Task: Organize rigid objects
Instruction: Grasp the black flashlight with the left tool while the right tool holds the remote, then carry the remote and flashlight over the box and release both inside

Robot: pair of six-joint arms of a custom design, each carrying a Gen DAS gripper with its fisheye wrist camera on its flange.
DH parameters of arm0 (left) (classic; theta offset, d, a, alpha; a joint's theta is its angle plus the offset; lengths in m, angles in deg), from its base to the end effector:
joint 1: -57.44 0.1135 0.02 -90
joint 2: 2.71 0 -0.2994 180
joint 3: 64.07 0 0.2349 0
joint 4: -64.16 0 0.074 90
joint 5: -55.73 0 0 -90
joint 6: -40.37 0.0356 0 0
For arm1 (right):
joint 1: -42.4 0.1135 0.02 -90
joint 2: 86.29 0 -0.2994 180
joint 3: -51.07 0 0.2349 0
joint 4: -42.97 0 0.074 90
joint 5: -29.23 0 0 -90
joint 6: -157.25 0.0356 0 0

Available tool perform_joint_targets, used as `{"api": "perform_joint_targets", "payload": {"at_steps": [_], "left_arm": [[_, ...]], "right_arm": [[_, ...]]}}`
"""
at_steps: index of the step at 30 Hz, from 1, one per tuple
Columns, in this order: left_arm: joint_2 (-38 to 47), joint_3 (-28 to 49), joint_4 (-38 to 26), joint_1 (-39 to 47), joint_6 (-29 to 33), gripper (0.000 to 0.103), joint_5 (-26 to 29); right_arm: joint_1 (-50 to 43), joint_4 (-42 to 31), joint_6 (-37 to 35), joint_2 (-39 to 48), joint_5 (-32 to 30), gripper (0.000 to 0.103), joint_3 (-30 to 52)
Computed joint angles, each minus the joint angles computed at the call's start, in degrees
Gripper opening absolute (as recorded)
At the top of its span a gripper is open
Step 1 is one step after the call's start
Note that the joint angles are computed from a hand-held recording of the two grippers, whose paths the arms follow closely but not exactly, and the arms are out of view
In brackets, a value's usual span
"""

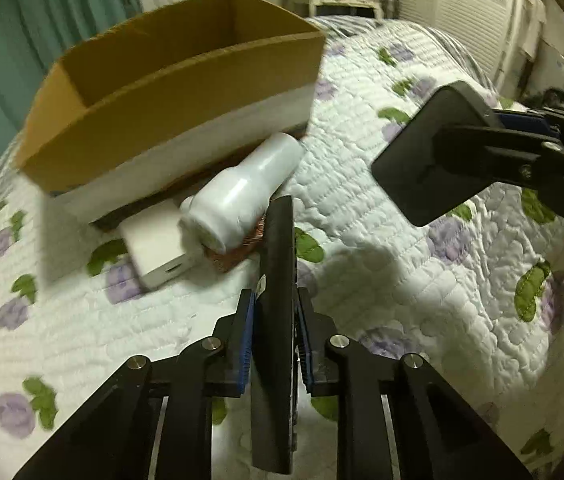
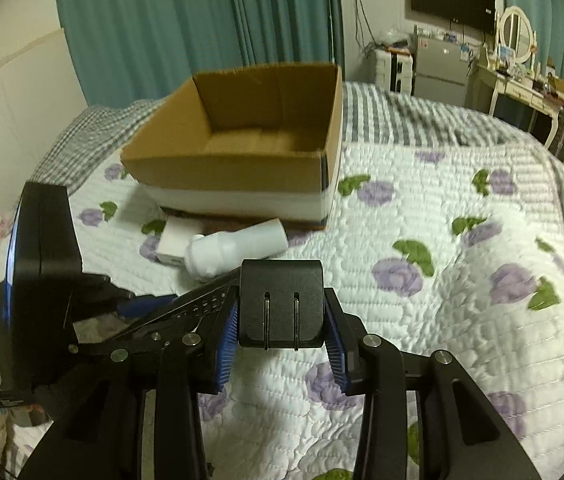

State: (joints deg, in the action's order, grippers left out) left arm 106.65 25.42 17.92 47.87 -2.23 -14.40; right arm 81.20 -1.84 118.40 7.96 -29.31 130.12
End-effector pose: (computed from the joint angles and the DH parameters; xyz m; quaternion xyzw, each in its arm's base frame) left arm 0.3763 -0.0757 0.2179 0.4910 0.8300 -0.0936 0.2476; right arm 0.2618 0.1867 0.2601 0.1697 0.9168 -0.0092 0.3613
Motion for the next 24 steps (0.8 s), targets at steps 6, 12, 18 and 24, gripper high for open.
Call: {"api": "perform_joint_targets", "payload": {"at_steps": [6,12,18,24], "left_arm": [[-6.10,2.04,-3.34,3.36,-2.51,0.019,6.26],[-6.54,12.55,-5.88,3.36,-10.60,0.019,9.63],[1.39,28.52,-7.97,1.81,-17.79,0.019,8.56],[14.41,45.98,-10.86,-1.40,-20.96,0.019,4.56]], "right_arm": [[1.36,-3.43,-0.89,-1.22,2.26,0.038,3.59],[-0.83,-4.56,-6.92,-1.81,3.31,0.038,9.63],[-6.74,-3.95,-16.98,0.77,2.20,0.038,19.33],[-13.90,-0.17,-24.12,7.35,-3.17,0.038,26.29]]}}
